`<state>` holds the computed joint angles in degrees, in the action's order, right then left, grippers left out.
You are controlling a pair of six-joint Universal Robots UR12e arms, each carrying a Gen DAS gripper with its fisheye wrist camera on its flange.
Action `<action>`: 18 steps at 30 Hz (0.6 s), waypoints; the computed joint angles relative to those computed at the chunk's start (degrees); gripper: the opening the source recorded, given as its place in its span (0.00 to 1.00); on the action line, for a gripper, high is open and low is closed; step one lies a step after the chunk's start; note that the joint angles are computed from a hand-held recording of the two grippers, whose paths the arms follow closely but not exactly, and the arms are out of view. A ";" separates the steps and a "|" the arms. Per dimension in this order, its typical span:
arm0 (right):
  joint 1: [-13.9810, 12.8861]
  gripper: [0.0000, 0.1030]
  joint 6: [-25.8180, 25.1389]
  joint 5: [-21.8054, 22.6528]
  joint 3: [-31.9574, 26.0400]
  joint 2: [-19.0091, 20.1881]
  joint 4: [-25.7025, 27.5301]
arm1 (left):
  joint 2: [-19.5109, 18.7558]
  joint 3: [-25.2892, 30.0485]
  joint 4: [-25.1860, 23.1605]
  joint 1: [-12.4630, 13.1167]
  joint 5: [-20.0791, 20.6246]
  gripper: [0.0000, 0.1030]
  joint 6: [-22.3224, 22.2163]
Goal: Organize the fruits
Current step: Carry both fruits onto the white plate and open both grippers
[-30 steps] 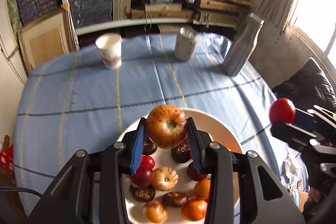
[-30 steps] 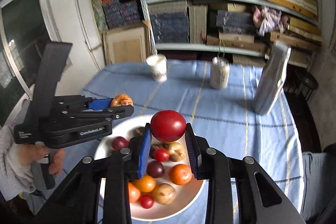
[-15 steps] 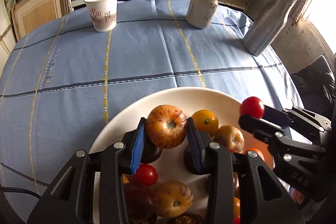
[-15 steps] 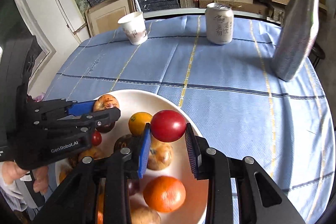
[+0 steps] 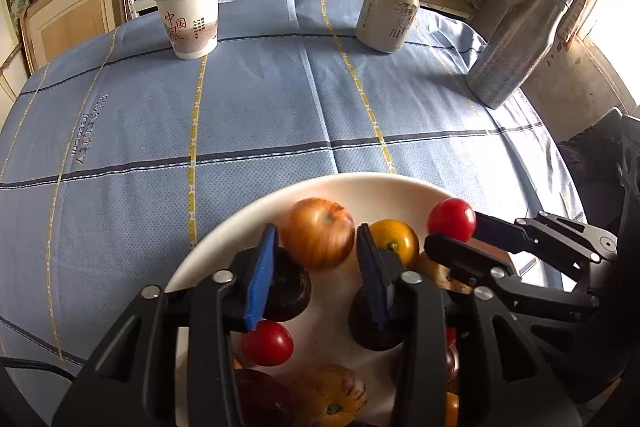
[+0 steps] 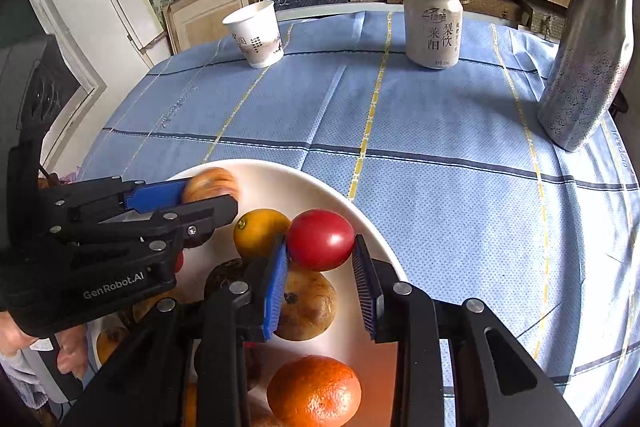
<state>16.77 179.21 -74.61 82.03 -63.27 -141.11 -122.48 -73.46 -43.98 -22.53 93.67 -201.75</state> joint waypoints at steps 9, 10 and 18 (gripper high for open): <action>-0.09 0.38 0.88 0.12 -0.04 -0.03 0.25 | 0.22 -0.51 -0.05 0.15 0.35 0.56 -1.28; -0.07 0.38 0.85 0.10 -0.05 -0.05 0.22 | 0.26 -0.55 -0.04 0.15 0.36 0.56 -1.32; 0.30 0.38 0.24 -0.71 0.36 -1.41 -1.16 | 1.45 -1.13 0.80 -0.26 2.69 0.64 -1.84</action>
<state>17.08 179.45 -75.32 82.38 -64.68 -142.26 -121.03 -74.59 -43.18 -22.79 96.36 -203.58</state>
